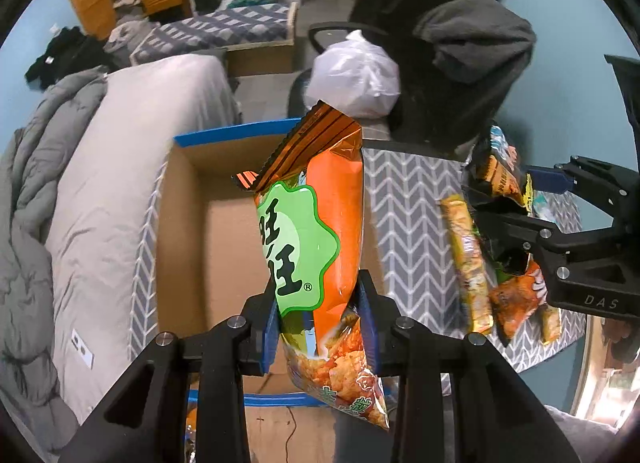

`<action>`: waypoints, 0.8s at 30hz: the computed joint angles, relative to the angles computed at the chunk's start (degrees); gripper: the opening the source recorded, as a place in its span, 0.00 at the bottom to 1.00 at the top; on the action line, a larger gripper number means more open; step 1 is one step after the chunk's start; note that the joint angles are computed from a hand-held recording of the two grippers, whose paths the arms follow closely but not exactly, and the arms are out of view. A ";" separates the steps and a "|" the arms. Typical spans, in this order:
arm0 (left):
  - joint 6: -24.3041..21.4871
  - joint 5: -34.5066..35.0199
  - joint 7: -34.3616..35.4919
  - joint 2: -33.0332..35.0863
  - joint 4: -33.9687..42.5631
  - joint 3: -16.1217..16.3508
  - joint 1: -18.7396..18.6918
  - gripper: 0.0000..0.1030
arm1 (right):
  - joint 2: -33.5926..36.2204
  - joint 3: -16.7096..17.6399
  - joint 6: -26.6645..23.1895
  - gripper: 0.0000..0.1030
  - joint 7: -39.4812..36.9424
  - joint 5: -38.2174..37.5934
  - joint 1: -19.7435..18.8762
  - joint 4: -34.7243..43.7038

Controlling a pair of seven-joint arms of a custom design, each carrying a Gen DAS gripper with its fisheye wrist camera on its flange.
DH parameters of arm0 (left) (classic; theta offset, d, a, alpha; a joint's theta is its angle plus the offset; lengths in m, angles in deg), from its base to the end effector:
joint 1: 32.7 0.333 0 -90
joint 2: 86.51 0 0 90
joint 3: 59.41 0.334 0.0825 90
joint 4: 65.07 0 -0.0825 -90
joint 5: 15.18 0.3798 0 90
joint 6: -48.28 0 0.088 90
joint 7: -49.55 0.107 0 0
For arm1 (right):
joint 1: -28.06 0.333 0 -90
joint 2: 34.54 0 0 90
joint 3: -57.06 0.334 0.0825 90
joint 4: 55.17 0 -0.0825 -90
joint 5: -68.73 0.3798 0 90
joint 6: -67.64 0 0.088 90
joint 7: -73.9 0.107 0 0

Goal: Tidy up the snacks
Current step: 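Carry both bags over the cardboard box and open both tools to drop them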

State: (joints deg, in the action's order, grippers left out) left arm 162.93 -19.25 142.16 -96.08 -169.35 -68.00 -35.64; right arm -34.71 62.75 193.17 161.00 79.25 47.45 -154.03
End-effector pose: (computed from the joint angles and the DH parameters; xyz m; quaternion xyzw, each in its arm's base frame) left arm 0.5180 -0.1171 0.6555 -0.6116 0.7719 -0.1452 0.0953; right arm 0.5373 0.2588 0.6363 -0.8124 0.5286 -0.0586 0.2391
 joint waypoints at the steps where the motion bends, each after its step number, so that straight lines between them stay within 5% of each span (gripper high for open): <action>1: 0.23 0.33 -0.07 -0.03 -0.30 0.28 0.32 0.34 | 1.12 0.30 -0.19 0.60 -0.31 0.00 0.29 1.28; 24: 2.53 3.59 0.03 4.07 -2.87 2.18 3.87 0.34 | 21.66 3.92 -11.28 0.60 1.51 -2.42 5.14 25.21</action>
